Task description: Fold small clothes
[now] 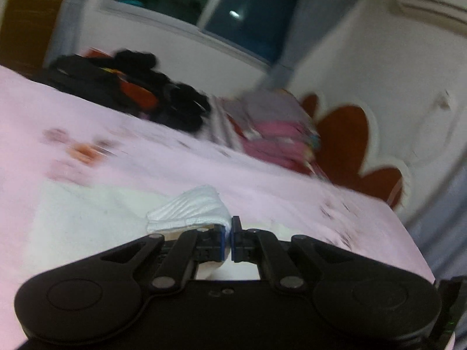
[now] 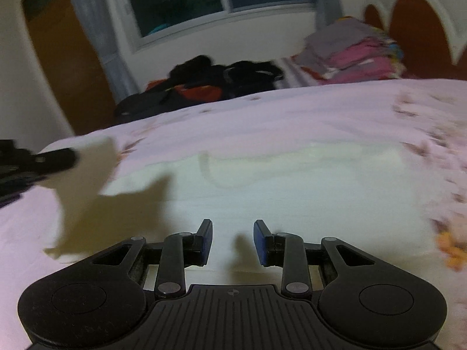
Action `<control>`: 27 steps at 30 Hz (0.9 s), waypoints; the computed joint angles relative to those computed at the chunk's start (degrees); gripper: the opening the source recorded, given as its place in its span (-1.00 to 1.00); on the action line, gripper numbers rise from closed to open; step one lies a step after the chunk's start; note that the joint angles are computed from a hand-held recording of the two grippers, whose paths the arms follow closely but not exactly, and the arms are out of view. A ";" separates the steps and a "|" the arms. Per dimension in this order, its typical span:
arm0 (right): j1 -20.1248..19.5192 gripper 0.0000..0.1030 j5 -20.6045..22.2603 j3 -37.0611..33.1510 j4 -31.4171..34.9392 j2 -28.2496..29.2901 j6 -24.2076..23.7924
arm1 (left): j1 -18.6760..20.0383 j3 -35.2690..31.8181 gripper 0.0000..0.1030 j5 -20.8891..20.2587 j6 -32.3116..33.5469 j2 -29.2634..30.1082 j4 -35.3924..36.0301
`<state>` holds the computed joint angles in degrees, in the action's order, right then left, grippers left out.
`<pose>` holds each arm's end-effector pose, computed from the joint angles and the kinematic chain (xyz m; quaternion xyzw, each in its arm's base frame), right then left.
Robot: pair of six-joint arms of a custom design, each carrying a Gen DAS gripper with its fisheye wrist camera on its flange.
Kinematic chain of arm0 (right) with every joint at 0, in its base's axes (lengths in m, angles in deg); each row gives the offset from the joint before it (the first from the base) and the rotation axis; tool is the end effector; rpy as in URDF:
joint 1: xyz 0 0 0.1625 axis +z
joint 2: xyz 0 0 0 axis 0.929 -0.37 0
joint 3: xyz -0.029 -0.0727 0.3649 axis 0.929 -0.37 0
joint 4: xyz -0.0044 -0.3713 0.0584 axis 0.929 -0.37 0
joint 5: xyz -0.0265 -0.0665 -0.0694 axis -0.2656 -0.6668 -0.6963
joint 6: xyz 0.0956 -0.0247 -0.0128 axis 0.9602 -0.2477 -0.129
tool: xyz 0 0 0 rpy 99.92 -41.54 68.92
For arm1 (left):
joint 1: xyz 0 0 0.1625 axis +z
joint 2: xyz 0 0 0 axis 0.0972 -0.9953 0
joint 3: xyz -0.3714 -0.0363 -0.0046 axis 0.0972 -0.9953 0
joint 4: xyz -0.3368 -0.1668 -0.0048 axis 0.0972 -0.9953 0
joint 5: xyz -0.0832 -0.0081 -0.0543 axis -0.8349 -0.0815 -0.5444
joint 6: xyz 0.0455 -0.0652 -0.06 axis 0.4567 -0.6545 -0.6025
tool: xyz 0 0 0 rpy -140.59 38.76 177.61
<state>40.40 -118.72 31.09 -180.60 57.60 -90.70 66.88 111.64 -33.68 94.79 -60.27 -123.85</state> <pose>0.2400 -0.4895 -0.0313 0.0316 -0.8717 0.4190 0.2521 -0.0197 -0.5642 0.1945 0.2208 0.9114 -0.3394 0.0734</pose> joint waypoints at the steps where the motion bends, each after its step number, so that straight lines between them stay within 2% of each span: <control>1: -0.49 -0.40 -0.50 1.91 -1.34 -1.03 0.04 | -0.38 0.99 -0.94 0.08 0.41 1.19 -0.85; 5: -2.36 -0.40 -0.88 8.31 -4.14 -4.92 1.14 | -1.99 1.96 -0.86 2.87 2.16 5.52 -0.76; 6: -2.74 -0.40 -0.49 9.52 -4.49 -5.67 1.57 | -2.28 2.12 -0.62 3.90 2.45 6.27 -0.19; 7: -3.17 -0.39 0.32 10.65 -4.83 -6.40 2.09 | -2.42 1.80 -0.46 4.52 2.33 6.63 1.07; 8: -3.57 -0.39 1.25 11.88 -5.46 -7.08 2.39 | -2.39 2.00 -0.39 5.09 2.19 6.48 2.15; 9: -3.90 -0.39 2.37 12.61 -5.58 -7.58 2.85 | -2.29 2.15 -0.24 5.25 2.42 6.06 2.48; 10: -4.12 -0.38 3.22 12.91 -5.52 -7.82 3.17 | -2.45 2.92 0.03 5.75 2.74 5.39 1.65; 11: -4.34 -0.34 4.04 13.24 -5.64 -8.01 3.29 | -2.51 3.90 0.22 6.55 3.28 4.60 0.26; 12: -4.26 0.02 4.43 12.90 -5.46 -7.83 3.37 | -2.46 5.05 0.46 7.35 3.99 3.71 -1.82; 13: -3.97 0.36 4.58 12.31 -5.98 -7.32 2.90 | -2.81 5.45 0.49 8.29 4.32 3.01 -3.05; 14: -3.60 0.38 4.82 11.69 -6.70 -6.74 2.00 | -2.89 6.25 0.49 9.14 5.20 1.74 -3.68; 18: -3.40 0.38 8.36 9.66 -4.44 -5.93 0.83 | -2.10 7.88 0.49 15.14 7.23 -1.21 -5.11; 20: -2.48 0.38 8.52 7.39 -2.34 -4.64 -0.79 | -1.54 8.68 0.49 18.89 8.20 -2.13 -6.64; 23: -0.61 0.38 6.82 2.74 1.42 -1.33 -4.49 | -0.35 8.72 0.48 23.30 7.29 -2.41 -6.53; 26: 0.90 0.37 3.30 -2.50 4.72 2.76 -7.60 | 0.60 8.09 0.47 25.69 5.37 -1.82 -6.04; 27: 1.32 0.29 1.48 -4.21 5.28 4.10 -8.35 | 0.69 7.77 0.46 26.80 5.73 -1.03 -6.88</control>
<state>41.72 -117.25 26.89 -175.31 61.70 -99.04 67.57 119.41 -6.88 100.51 -61.30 -130.73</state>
